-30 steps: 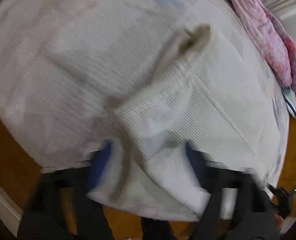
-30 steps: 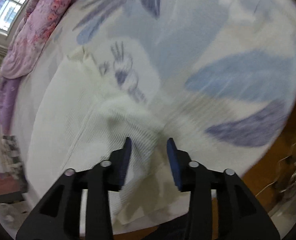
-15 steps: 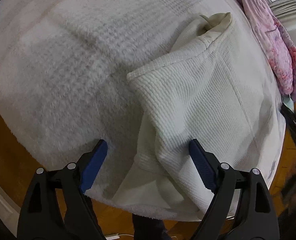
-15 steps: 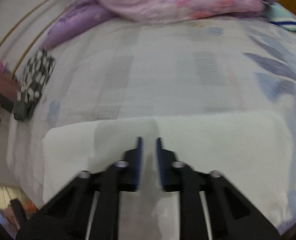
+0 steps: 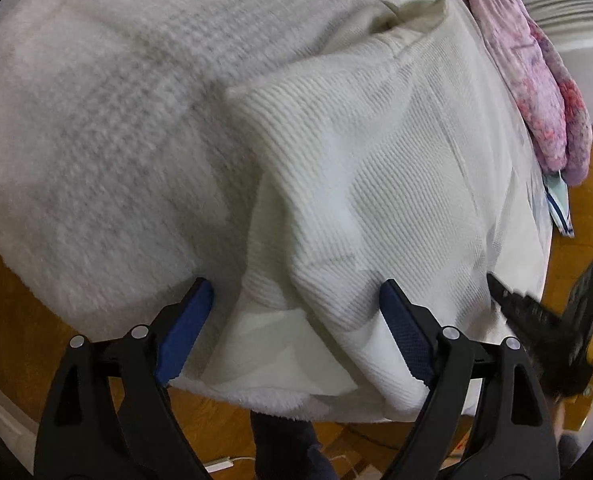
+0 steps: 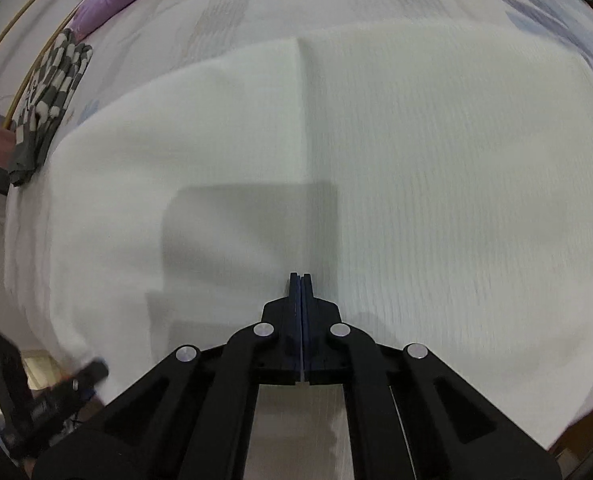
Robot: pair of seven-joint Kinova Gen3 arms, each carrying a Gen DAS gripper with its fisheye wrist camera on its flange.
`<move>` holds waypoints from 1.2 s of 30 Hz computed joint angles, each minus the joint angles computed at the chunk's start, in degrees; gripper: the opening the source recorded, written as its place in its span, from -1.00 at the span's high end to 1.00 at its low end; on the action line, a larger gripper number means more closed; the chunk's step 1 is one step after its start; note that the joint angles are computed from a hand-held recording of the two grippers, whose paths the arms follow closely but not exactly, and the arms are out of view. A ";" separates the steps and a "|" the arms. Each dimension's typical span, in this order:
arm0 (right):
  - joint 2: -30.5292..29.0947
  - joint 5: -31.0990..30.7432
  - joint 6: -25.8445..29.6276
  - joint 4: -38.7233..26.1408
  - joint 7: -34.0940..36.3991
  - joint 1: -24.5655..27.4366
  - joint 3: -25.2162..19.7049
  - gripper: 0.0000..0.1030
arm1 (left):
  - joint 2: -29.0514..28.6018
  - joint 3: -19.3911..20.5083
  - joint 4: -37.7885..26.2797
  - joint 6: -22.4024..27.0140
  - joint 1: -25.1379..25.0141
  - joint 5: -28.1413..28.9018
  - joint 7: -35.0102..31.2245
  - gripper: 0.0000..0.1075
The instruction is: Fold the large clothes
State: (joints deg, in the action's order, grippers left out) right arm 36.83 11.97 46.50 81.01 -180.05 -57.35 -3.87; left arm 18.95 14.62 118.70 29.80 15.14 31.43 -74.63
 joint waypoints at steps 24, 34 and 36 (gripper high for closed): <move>-4.50 6.74 -6.10 8.40 -22.35 -11.28 0.14 0.82 | 2.57 4.02 2.51 3.40 -9.00 14.62 -15.76 0.35; -2.41 16.66 -10.03 -0.91 -5.45 -9.20 -3.73 -0.05 | -3.20 -0.54 1.09 13.55 -10.29 24.54 -24.54 0.79; -1.15 18.16 -9.60 -3.91 -0.79 -7.66 -6.76 -0.13 | -4.53 -1.70 0.24 15.30 -9.56 25.24 -24.57 0.79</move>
State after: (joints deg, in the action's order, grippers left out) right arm 35.68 30.13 36.90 77.11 -180.84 -65.01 -10.63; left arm 14.42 12.92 118.94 45.10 5.58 56.67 -99.20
